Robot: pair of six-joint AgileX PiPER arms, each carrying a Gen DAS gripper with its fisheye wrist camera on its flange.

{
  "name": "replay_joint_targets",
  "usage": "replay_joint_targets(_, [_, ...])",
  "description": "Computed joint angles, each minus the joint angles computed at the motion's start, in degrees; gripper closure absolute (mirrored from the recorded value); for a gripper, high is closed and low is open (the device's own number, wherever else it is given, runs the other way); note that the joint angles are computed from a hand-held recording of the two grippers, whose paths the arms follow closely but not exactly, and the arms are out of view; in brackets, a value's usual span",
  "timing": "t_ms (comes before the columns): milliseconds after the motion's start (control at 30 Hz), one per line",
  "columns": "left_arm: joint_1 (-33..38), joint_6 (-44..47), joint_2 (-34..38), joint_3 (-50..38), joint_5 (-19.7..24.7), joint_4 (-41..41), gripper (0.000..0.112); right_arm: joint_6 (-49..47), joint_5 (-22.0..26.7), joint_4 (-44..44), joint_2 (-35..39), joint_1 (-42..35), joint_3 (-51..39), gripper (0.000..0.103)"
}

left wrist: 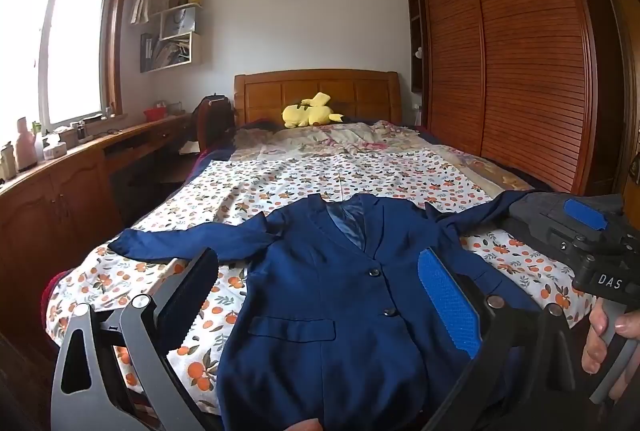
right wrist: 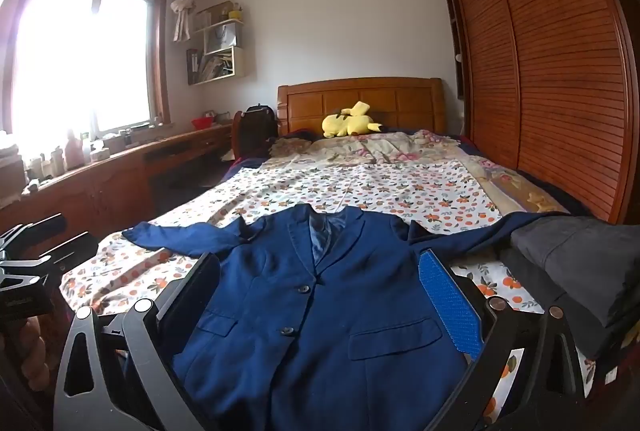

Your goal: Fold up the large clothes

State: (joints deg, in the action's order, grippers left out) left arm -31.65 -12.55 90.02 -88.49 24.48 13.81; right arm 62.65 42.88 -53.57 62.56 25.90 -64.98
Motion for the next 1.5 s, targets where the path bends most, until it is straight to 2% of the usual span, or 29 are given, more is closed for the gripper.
replay_joint_targets(200, [-0.46, -1.02, -0.19, 0.14, 0.11, 0.95, 0.012, -0.18, 0.07, 0.17, 0.32, 0.02, -0.38, 0.007])
replay_joint_targets(333, [-0.95, -1.53, -0.21, -0.33, 1.04, 1.37, 0.012, 2.36, 2.47, -2.61, 0.40, 2.58, 0.04, 0.007])
replay_joint_targets(567, [-1.05, -0.95, 0.72, -2.11, 2.56, 0.56, 0.012, 2.01, 1.17, -2.02, 0.49, 0.99, 0.73, 0.007])
replay_joint_targets(1500, [-1.17, -2.02, 0.90, -1.33, 1.23, 1.73, 0.012, 2.76, 1.45, -2.48, 0.87, 1.51, 0.74, 0.007])
